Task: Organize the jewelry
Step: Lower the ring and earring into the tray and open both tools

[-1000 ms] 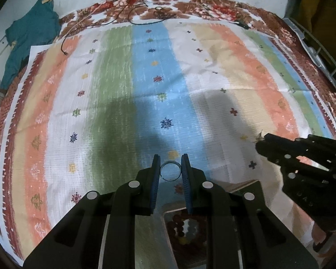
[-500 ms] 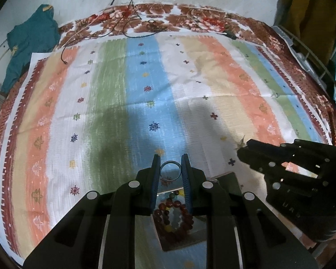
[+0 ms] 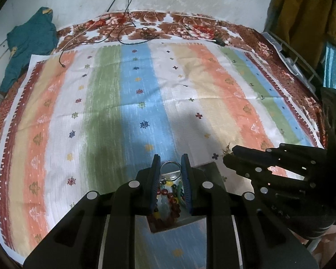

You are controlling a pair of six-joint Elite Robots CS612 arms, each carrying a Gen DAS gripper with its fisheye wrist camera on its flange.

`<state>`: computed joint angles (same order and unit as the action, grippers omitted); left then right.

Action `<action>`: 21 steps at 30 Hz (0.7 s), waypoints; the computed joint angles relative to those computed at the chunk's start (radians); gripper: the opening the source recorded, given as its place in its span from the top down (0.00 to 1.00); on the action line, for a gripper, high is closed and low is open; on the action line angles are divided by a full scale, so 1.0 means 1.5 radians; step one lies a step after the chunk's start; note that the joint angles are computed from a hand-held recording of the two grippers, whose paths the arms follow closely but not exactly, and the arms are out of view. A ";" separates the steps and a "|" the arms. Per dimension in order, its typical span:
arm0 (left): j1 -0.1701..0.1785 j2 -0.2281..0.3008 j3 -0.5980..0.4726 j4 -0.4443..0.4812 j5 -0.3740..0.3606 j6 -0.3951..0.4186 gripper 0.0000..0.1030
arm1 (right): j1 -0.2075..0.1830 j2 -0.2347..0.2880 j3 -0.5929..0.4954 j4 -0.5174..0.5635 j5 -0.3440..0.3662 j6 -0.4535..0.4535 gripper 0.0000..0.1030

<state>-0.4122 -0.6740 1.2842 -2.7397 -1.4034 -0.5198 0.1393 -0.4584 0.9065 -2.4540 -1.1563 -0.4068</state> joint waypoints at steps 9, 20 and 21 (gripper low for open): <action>-0.009 -0.015 0.029 -0.027 0.000 -0.008 0.82 | -0.005 -0.016 0.029 -0.014 0.030 0.002 0.84; -0.009 -0.028 0.054 -0.031 0.004 -0.049 0.80 | -0.010 -0.025 0.045 0.001 0.031 0.010 0.66; -0.009 -0.029 0.056 -0.032 0.003 -0.052 0.79 | -0.010 -0.026 0.048 -0.001 0.032 0.011 0.65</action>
